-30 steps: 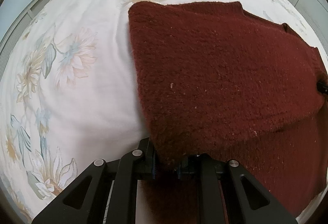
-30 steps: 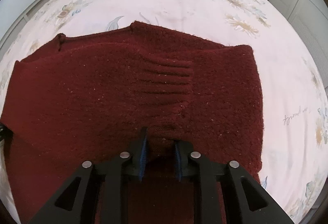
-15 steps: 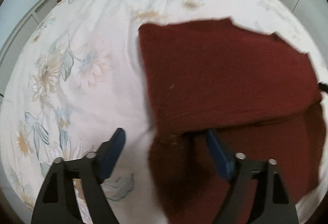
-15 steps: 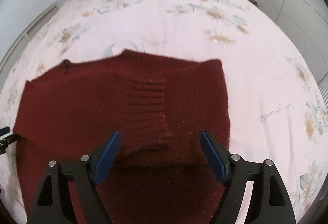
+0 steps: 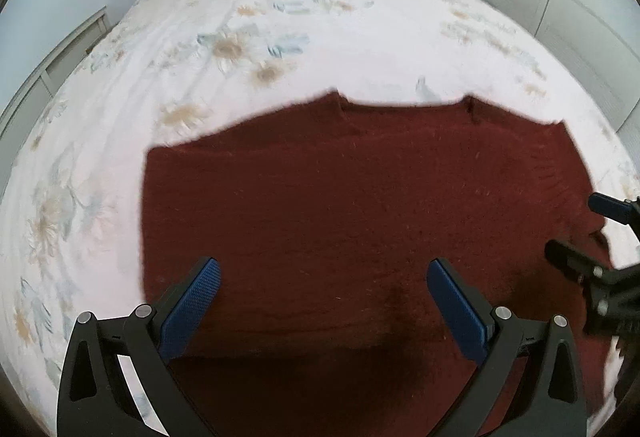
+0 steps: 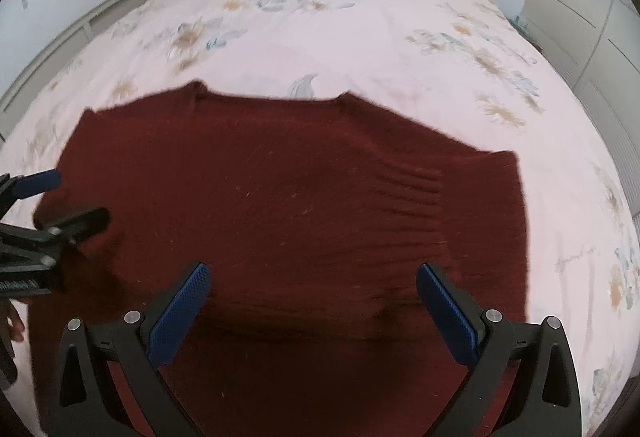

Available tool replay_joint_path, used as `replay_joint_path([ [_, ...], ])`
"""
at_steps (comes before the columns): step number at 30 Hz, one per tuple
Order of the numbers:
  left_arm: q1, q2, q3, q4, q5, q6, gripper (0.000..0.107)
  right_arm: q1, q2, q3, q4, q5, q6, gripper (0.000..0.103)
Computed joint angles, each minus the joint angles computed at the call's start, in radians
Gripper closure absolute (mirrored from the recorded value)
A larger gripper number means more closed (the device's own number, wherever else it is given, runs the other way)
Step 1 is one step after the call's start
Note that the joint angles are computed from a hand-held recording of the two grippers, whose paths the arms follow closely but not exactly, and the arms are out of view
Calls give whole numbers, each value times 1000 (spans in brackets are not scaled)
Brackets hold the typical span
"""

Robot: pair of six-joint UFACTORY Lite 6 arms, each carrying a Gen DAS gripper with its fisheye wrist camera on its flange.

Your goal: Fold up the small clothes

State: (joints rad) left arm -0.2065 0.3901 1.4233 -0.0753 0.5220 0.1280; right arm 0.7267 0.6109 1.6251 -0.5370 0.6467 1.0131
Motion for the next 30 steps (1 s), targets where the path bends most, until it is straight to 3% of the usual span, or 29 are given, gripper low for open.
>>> replay_joint_path([
  [3, -11, 84, 13, 49, -8, -55, 5, 7, 66, 17, -17, -1, 9, 0],
  [5, -9, 85, -27, 97, -52, -82, 5, -3, 48, -56, -55, -53, 56, 0],
  [7, 25, 80, -60, 34, -82, 7, 5, -30, 1, -155, -125, -113, 146, 0],
  [13, 131, 105, -48, -252, -29, 289, 5, -141, -123, -377, -200, -251, 252, 0],
  [17, 127, 100, -33, -216, -9, 269, 5, -168, -176, -421, -136, -298, 204, 0],
  [20, 144, 88, 31, -202, 99, 225, 5, -160, -266, -457, -82, -260, 135, 0],
  [24, 172, -67, -22, -206, 195, 229, 5, -157, -482, -604, -32, -222, 71, 0],
  [30, 236, -367, -267, -171, 263, 323, 5, -100, -804, -880, 54, -146, 78, 0],
])
